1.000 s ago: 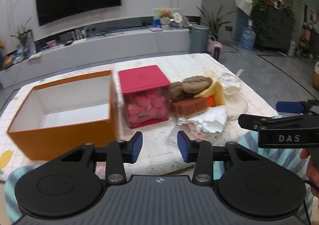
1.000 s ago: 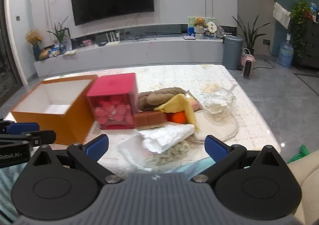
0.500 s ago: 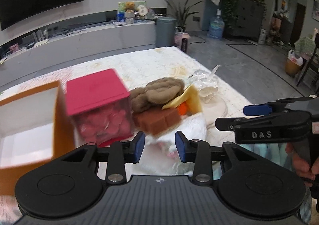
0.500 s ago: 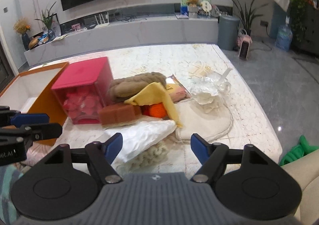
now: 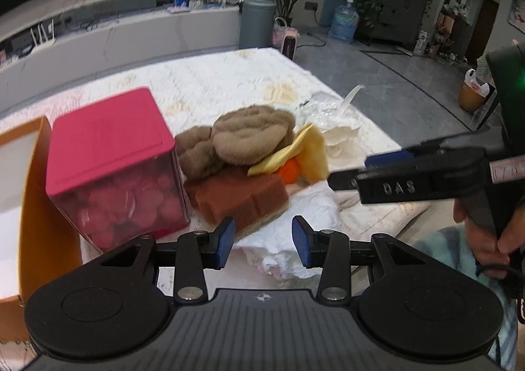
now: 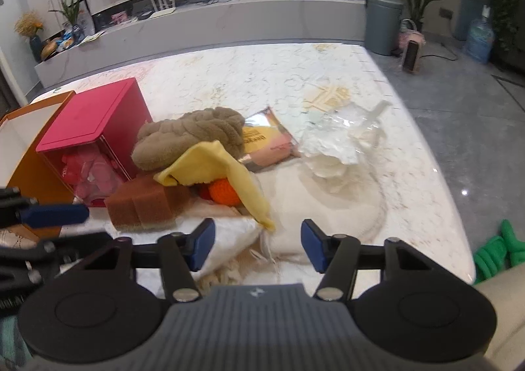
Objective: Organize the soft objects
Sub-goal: 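Reach the right gripper to the yellow cloth and close on it, then lift the yellow cloth with the right gripper and carry it over the orange box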
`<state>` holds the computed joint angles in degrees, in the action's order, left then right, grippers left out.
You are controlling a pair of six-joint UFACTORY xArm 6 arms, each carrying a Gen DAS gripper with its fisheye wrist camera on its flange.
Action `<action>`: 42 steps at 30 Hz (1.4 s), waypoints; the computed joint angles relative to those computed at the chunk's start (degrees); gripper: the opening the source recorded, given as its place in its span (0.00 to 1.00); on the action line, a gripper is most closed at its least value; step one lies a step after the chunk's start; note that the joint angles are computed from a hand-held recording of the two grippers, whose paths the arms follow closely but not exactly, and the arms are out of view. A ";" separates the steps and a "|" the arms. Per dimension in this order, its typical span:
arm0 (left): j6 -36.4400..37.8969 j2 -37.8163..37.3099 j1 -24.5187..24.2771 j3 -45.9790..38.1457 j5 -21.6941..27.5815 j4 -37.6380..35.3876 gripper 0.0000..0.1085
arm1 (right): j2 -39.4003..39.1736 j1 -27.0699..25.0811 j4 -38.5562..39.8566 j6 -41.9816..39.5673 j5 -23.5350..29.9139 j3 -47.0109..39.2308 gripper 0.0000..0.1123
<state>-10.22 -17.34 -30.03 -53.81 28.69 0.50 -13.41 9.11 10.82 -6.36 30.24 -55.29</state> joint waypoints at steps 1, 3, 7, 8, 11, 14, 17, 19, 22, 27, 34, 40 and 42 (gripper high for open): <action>-0.02 0.17 0.27 -0.09 0.09 -0.41 0.44 | 1.10 0.21 0.27 -0.50 -0.13 -0.88 0.50; 0.40 0.21 0.76 -0.20 0.14 -1.62 0.45 | 3.42 0.77 -0.60 -0.91 -1.14 -2.53 0.50; 0.50 0.05 1.41 -0.19 0.61 -1.43 0.45 | 7.64 1.45 -0.76 -1.86 -1.72 -5.83 0.43; 0.20 0.12 1.59 -0.29 0.90 -0.88 0.45 | 8.68 1.63 -0.54 -2.13 -1.80 -6.67 0.41; -0.65 -1.05 2.30 0.91 1.49 -0.72 0.48 | 10.14 2.05 -0.05 -2.78 -2.78 -7.65 0.27; -1.14 -2.56 2.82 2.42 2.33 -1.52 0.52 | 10.14 2.56 4.74 -7.15 -4.36 -7.30 0.03; -1.95 -4.08 2.82 3.75 3.31 -0.97 0.55 | 8.29 3.05 4.87 -7.33 -6.65 -5.35 0.00; -1.55 -5.17 2.69 4.85 3.57 -1.11 0.62 | 6.20 3.17 4.70 -6.80 -7.84 -3.57 0.00; -1.41 -5.25 2.18 5.38 4.57 -0.16 0.67 | 1.64 3.19 3.88 -4.19 -9.57 -0.16 0.00; -2.77 -3.47 2.69 5.80 4.97 1.30 0.71 | -6.00 3.84 6.45 -2.95 -9.87 5.16 0.00; -2.76 0.47 4.86 5.20 3.55 -2.84 0.71 | -3.09 5.85 7.56 0.02 -5.01 5.15 0.00; -2.40 1.88 4.74 5.17 2.33 -1.92 0.61 | 0.06 5.89 8.12 0.76 -2.72 3.14 0.00; -4.13 1.94 4.20 5.27 1.85 0.78 0.50 | 0.84 5.46 8.65 0.66 -1.73 2.49 0.00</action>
